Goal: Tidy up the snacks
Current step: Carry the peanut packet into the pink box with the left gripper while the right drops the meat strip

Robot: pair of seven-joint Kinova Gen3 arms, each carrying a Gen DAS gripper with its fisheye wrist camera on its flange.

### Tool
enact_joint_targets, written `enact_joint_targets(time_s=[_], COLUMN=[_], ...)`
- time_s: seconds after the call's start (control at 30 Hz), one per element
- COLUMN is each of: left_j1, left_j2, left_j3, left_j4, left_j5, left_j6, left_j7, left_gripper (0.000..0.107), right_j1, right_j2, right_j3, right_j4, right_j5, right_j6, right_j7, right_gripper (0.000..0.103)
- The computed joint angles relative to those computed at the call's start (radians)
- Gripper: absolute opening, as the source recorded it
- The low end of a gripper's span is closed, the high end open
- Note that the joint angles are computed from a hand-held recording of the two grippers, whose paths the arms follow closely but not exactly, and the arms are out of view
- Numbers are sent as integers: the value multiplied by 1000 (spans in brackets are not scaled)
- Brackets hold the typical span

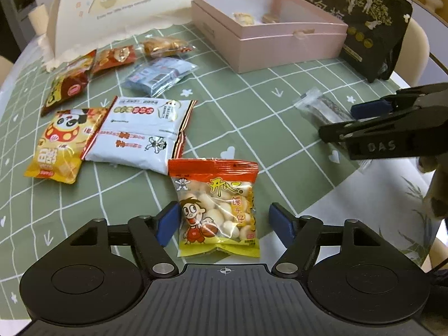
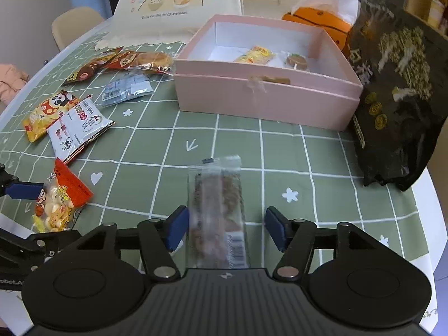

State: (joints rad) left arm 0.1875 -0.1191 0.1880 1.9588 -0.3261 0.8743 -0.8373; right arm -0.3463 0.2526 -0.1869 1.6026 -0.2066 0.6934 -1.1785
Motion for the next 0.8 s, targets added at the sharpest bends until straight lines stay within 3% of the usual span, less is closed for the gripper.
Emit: enact_joint_targets(time_s=[0.07,0.13,0.33,0.4,0.5,0.6,0.7,0.8], left_j1=[-2,-3,-11,-19,-14,-38,-49,-107], left_j2=[1,5,7,5,-42,-81,-131,-107], left_j3=[-5,-8,-18,-9,-57,-11,-24,-13], left_j4=[-6,-12,-25,-27,17,21,-23,-132], left_j5=[13,20,51,39,103,82,92,54], left_j6=[6,13,26,32,-51,-97,-197,-275], left_j7=[-5,-11,-14,26,-4,-5,-69,-107], left_gripper=[76,76,72,61,55,54,54,54], right_j1=[-8,-3,22,31,57,83,117,142], right_j2=[5,-4,-24,-30,-50,-77,-111,-125], right_j3=[-6,-16,-20,-11,2,19,31,45], right_j4=[-6,2,9,7,4,-9,-22,-62], right_j5=[-2,-8,-58,-74,-99,-121,-164,-213], right_j6=[0,-4,13,23,33,35,24,36], right_j7=[-1,29,89,90,100,105,134,143], right_gripper=[57,40,38,38,37,37,37,37])
